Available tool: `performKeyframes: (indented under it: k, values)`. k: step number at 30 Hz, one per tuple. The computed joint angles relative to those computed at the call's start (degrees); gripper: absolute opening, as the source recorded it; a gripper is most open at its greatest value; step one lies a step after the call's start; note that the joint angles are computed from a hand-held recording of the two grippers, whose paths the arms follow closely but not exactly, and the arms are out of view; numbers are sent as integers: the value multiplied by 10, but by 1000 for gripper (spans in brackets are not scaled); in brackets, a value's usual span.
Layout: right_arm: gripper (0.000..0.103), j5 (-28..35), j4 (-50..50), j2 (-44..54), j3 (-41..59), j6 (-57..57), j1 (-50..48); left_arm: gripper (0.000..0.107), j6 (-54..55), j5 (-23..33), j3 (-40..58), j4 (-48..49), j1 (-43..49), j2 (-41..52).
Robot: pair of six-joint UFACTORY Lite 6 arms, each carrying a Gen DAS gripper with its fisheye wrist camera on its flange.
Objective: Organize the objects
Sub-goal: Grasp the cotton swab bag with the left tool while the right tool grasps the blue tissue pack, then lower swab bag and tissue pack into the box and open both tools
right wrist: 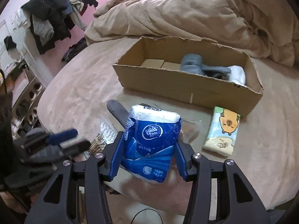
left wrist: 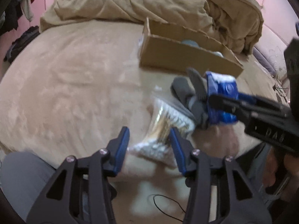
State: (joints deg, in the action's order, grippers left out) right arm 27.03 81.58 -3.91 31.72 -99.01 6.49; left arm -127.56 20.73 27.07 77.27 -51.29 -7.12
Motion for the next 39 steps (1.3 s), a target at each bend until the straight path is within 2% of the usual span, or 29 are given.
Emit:
performKeyframes:
  k: [2,5,7,11,15,16,17,20,23,28,35,39]
  values:
    - [52,-9,7,-3,-2,-8,11,65,-70,-11,-13,68,-6,-1]
    - [52,-27,30,25,8,-35,31,73,-118,-13,-28,117,-13,-23]
    - [52,-42,89,54,13,-97,44,78,-126,-6,-28,135,-20,-24]
    - [52,-42,126,86,26,-138,44,78,-120,-38,11,179,-5,44]
    - [51,-38,110,76,21,-125,33,76,-207,-43,38,280,14,111]
    - [50,-38,106,72,18,-121,30,72,-211,-42,45,286,16,123]
    - [50,-36,104,69,16,-119,26,63,-209,-35,51,284,16,136]
    - [50,-32,101,64,9,-119,17,50,-229,-32,55,298,22,148]
    - [50,-37,114,59,3,-134,22,43,-214,-16,45,268,14,135]
    - [50,-44,159,62,-5,-183,29,41,-163,8,6,186,18,75]
    - [50,-50,194,64,-11,-222,33,41,23,35,-45,4,50,-78]
    - [49,-45,159,52,-9,-176,24,41,136,75,-31,-102,31,-139]
